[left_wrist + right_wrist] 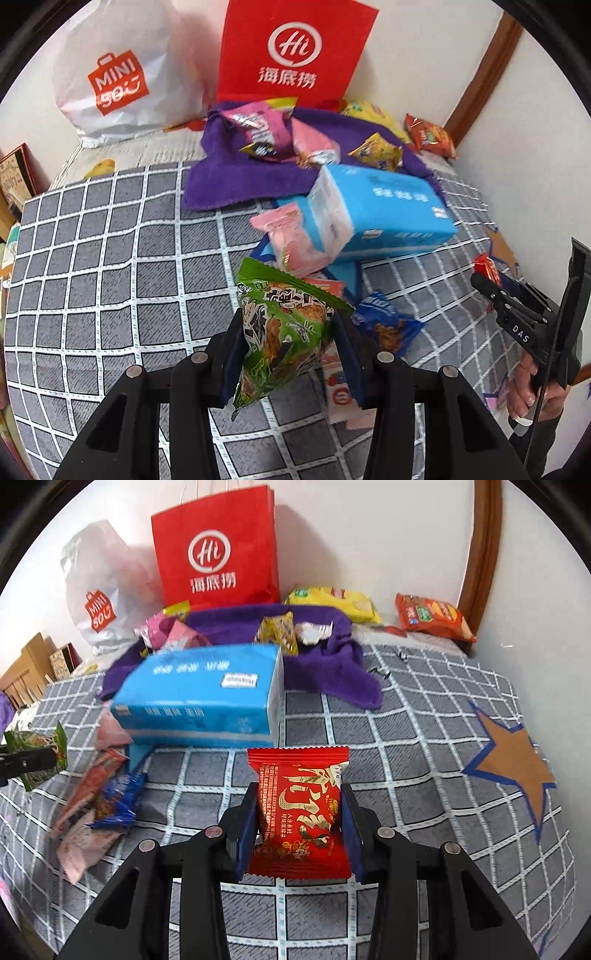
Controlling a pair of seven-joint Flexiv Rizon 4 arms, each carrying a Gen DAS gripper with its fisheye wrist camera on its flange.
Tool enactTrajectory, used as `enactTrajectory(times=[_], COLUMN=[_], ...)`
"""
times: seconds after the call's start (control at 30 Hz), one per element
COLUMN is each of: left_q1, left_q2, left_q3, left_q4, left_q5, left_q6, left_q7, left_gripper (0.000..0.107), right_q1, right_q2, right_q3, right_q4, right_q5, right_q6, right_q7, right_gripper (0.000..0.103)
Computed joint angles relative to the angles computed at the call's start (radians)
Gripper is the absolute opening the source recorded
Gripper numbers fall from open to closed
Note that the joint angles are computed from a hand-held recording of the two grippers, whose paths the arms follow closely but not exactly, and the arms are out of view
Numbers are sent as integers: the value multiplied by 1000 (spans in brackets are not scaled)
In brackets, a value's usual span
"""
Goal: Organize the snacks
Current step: 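Lift the red packet and green bag and carry both toward the purple towel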
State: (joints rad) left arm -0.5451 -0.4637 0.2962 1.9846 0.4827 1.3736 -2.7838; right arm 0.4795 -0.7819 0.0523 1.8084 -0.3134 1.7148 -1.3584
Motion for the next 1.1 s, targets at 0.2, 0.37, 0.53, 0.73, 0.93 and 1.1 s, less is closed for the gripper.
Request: enactTrajectory(times=[0.2,0.37,0.53,0.73,0.93,1.1], left_q1=[-1,23,53,69,87,99], left_q2=[26,36,48,49,36,30], left_q3=[-10,-40,-67,-77,-83,-84], left_q4=[-33,-82,-112,-142,-171,-195], left_q5=[8,13,-1,-23,-47,-58], left_q6=[-9,-33,-43,-28,-34,-50], left_q7=[23,61,93,135,170,201], left_gripper=[44,44,44,44,44,44], right_q1=[-25,-18,-12,-33,-68,-63], right_q2=[40,70,81,77,60,33], right_q3=[35,34,32,63,123,131], right_q4=[1,-23,-51,-91,-155,-215], right_q5=[-12,-22,-27,-23,-29,-23], right_q6=[-17,-42,-41,-57,-127,-162], right_q7=[-15,-19,-22,-14,-31,-51], right_gripper=[41,41,41,41,41,41])
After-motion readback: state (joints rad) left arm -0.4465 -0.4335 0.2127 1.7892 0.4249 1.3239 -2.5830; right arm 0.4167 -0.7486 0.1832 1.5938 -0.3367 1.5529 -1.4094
